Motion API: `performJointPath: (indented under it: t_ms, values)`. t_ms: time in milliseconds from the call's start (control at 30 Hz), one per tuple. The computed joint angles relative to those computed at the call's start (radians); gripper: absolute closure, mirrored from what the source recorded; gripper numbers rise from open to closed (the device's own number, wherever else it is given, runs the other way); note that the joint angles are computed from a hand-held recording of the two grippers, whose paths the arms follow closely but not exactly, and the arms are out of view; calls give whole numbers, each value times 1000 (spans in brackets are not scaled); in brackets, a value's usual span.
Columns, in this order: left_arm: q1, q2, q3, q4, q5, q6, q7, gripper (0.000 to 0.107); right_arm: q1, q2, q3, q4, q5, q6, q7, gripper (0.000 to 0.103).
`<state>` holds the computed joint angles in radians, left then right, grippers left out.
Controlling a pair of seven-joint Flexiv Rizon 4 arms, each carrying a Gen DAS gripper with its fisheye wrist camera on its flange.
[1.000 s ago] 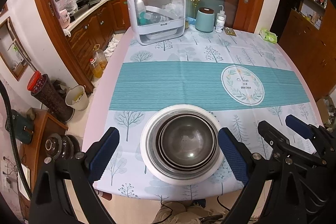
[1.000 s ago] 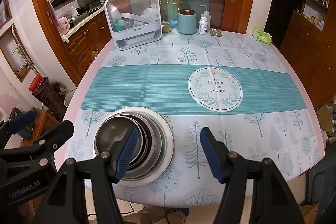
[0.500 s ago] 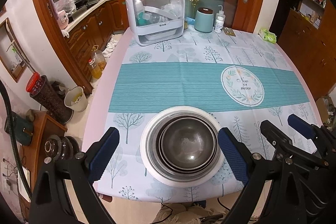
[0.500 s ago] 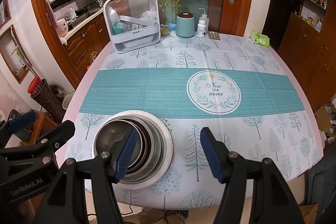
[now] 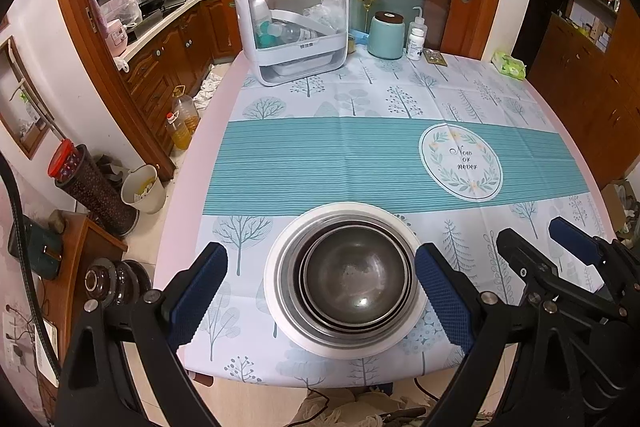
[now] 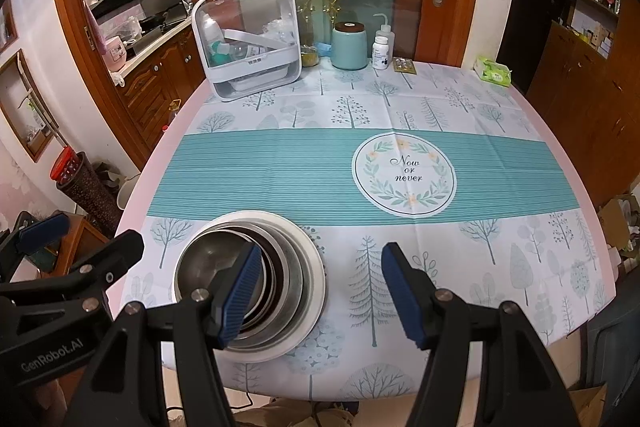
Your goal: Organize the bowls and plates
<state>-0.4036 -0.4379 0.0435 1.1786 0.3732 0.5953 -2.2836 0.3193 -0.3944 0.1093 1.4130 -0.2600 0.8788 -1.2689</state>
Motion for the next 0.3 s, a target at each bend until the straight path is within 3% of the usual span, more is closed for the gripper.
performJointPath:
  t_ms: [300]
  values:
    - [2, -3, 0, -1, 0, 0, 4, 13, 0, -1, 0, -2, 1, -1, 0, 40]
